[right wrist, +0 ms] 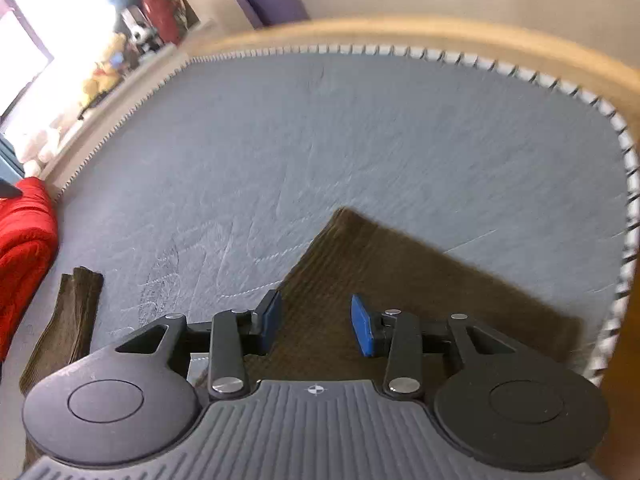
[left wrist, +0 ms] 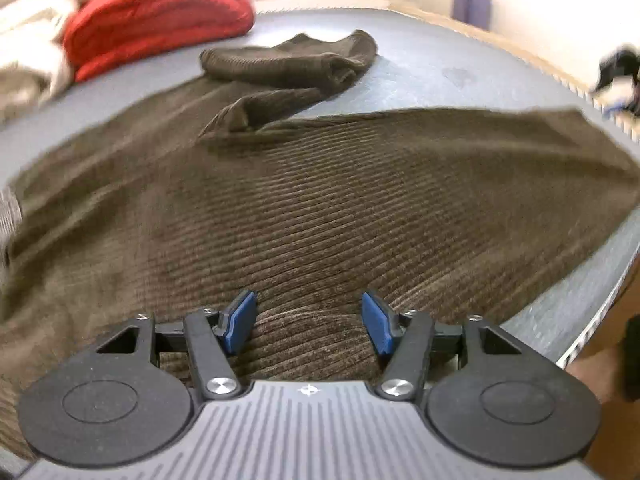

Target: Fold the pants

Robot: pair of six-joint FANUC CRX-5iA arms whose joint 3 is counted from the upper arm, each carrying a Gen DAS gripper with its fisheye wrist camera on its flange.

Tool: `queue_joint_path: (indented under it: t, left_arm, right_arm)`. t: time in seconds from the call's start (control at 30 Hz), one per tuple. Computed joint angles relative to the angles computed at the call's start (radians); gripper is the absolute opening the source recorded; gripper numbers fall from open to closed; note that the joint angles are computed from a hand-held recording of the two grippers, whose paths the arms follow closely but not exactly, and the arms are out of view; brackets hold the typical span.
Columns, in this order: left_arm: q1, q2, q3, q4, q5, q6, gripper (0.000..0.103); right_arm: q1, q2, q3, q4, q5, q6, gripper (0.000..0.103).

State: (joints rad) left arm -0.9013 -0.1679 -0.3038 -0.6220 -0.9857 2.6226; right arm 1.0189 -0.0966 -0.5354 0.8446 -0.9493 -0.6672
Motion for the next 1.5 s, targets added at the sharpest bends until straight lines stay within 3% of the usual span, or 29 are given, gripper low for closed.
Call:
queue_joint_path:
  t: [0.13,0.23,0.3,0.33,0.37,0.4,0.47,0.5,0.7,0.83,0.9,1.0,1.07,1.1,1.17,1.2,1.27,1.3,1.43,1.5]
  left_arm:
    - [-0.028,-0.008,-0.011,-0.038,0.0,0.022,0.066]
    - [-0.046,0.006,0.0,-0.057,-0.013,0.045,0.066]
    - [-0.043,0.003,-0.005,-0.059,-0.006,0.047,0.066]
    - [-0.031,0.002,-0.009,-0.055,0.004,0.037,0.067]
    - [-0.033,-0.001,-0.011,-0.055,0.004,0.04,0.068]
    - [-0.036,-0.002,-0.012,-0.057,0.003,0.045,0.069]
    - [-0.037,-0.002,-0.013,-0.06,0.004,0.051,0.07]
    - [-0.038,-0.003,-0.014,-0.061,0.005,0.053,0.07]
    - [-0.034,-0.005,-0.016,-0.058,0.009,0.044,0.07]
    - [-0.003,-0.007,-0.006,-0.014,0.005,-0.002,0.071]
    - [0.02,-0.021,-0.006,0.011,0.007,-0.013,0.072]
    - [0.014,-0.059,-0.008,-0.039,-0.014,0.055,0.072]
    - [0.027,-0.087,-0.014,-0.053,-0.027,0.095,0.072]
    - [0.04,-0.09,-0.011,-0.042,-0.048,0.096,0.069]
    - [0.111,-0.059,0.002,0.065,-0.114,-0.005,0.057]
    - [0.137,-0.045,-0.004,0.108,-0.134,-0.049,0.058]
    - [0.147,-0.056,-0.006,0.115,-0.13,-0.048,0.053]
    - [0.148,-0.057,0.002,0.11,-0.142,-0.038,0.044]
    - [0.116,-0.091,0.025,-0.027,-0.23,0.092,0.043]
    - [0.168,-0.094,0.018,-0.011,-0.264,0.094,0.043]
  right_arm:
    - [-0.103,0.106,0.083,-0.124,0.097,0.046,0.045]
    - [-0.143,0.182,0.149,-0.17,0.09,0.101,0.049]
    - [-0.155,0.237,0.201,-0.143,0.053,0.16,0.063]
    - [-0.154,0.27,0.234,-0.148,0.03,0.213,0.065]
    - [-0.151,0.309,0.286,-0.163,-0.019,0.286,0.061]
    - [-0.146,0.35,0.335,-0.176,-0.083,0.345,0.04]
    - [-0.141,0.414,0.405,-0.177,-0.19,0.409,0.018]
    - [-0.143,0.422,0.411,-0.172,-0.197,0.408,0.012]
    - [-0.142,0.417,0.379,-0.11,-0.222,0.267,0.007]
    - [-0.145,0.381,0.338,-0.106,-0.167,0.291,0.014]
    - [-0.13,0.355,0.328,-0.083,-0.202,0.252,0.019]
    - [-0.086,0.315,0.312,-0.024,-0.266,0.18,0.032]
    - [-0.053,0.277,0.283,0.02,-0.223,0.169,0.044]
    - [-0.038,0.26,0.268,0.035,-0.182,0.179,0.045]
    - [-0.005,0.241,0.257,0.052,-0.117,0.23,0.045]
    - [0.017,0.24,0.264,0.051,-0.104,0.265,0.045]
    - [0.058,0.238,0.285,0.045,-0.082,0.322,0.045]
    - [0.07,0.235,0.294,0.043,-0.066,0.337,0.045]
    - [0.112,0.211,0.322,0.003,0.047,0.457,0.055]
    - [0.136,0.217,0.354,-0.044,0.08,0.562,0.056]
